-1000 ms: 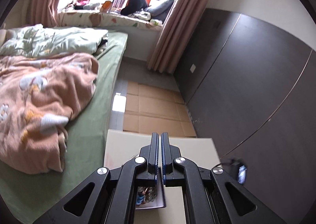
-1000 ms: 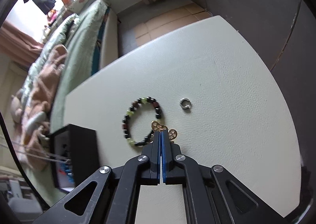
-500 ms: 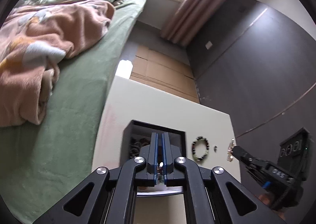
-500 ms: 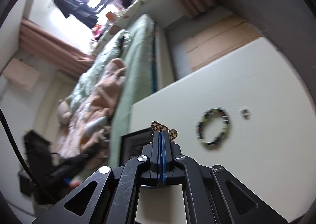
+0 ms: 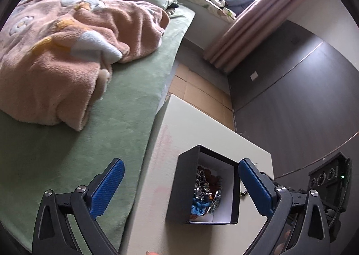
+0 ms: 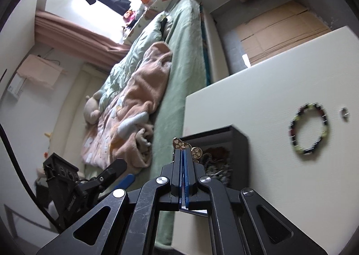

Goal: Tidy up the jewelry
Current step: 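Drop the pendant in the box with left gripper while right gripper brings gold butterfly, then grasp the black-and-green bead bracelet with the left gripper and lift it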

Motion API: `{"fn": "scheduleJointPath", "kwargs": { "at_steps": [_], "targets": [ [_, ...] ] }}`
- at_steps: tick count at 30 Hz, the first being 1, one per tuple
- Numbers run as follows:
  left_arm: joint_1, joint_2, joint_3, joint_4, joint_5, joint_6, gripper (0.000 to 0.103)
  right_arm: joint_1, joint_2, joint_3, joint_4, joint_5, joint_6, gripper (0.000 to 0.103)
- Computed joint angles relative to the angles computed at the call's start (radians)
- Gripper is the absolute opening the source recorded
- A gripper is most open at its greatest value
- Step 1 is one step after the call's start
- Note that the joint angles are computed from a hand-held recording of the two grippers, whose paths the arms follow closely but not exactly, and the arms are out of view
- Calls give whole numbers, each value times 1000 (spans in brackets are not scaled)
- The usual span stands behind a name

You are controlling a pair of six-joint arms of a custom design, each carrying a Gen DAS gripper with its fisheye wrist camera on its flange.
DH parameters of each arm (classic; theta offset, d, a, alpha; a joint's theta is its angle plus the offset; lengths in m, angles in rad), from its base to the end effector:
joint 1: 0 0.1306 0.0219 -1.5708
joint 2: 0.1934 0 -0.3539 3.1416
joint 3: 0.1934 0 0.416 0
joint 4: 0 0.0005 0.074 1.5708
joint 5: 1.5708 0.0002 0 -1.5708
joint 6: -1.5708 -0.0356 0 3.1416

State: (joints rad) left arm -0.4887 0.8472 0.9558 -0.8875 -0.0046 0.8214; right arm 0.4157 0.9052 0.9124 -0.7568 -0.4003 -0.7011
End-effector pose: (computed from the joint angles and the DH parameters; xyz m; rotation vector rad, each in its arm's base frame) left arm 0.2950 -0.1573 0.4039 -0.4064 2.4063 -0.6170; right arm 0.3193 0.1556 0.3759 0.1351 2.4714 0.9928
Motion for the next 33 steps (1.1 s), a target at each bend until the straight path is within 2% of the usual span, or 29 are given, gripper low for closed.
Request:
{"fn": "scheduleJointPath", "kwargs": {
  "at_steps": [2, 3, 4, 5, 6, 14, 16, 21, 26, 30, 33],
  "targets": [
    [1, -5, -3, -6, 0, -2, 102, 13, 24, 19, -33, 17, 17, 9],
    [3, -12, -9, -4, 13, 3, 102, 14, 29, 26, -47, 24, 26, 30],
    [2, -17, -14, 1, 16, 6, 102, 15, 25, 27, -56, 39, 27, 65],
    [-4, -18, -13, -2, -1, 7, 103, 13, 9, 23, -56, 58, 25, 85],
    [-12, -16, -11, -5, -22, 5, 103, 6, -9, 19, -61, 72, 31, 99],
    [-87, 64, 56, 17, -93, -22, 103, -88, -111, 8, -147, 166, 71, 100],
    [-105, 93, 80, 16, -91, -28, 103, -112, -124, 7, -170, 178, 78, 100],
    [-153, 155, 137, 27, -109, -53, 103, -194, -175, -14, -186, 171, 83, 103],
    [-201, 237, 211, 8, -149, -63, 103, -263, -187, -5, -254, 192, 119, 103],
    [-222, 287, 258, 18, -125, -66, 103, -340, -214, -11, -270, 155, 135, 103],
    [-248, 338, 314, -4, -148, -89, 103, -409, -209, -5, -317, 131, 156, 103]
  ]
}}
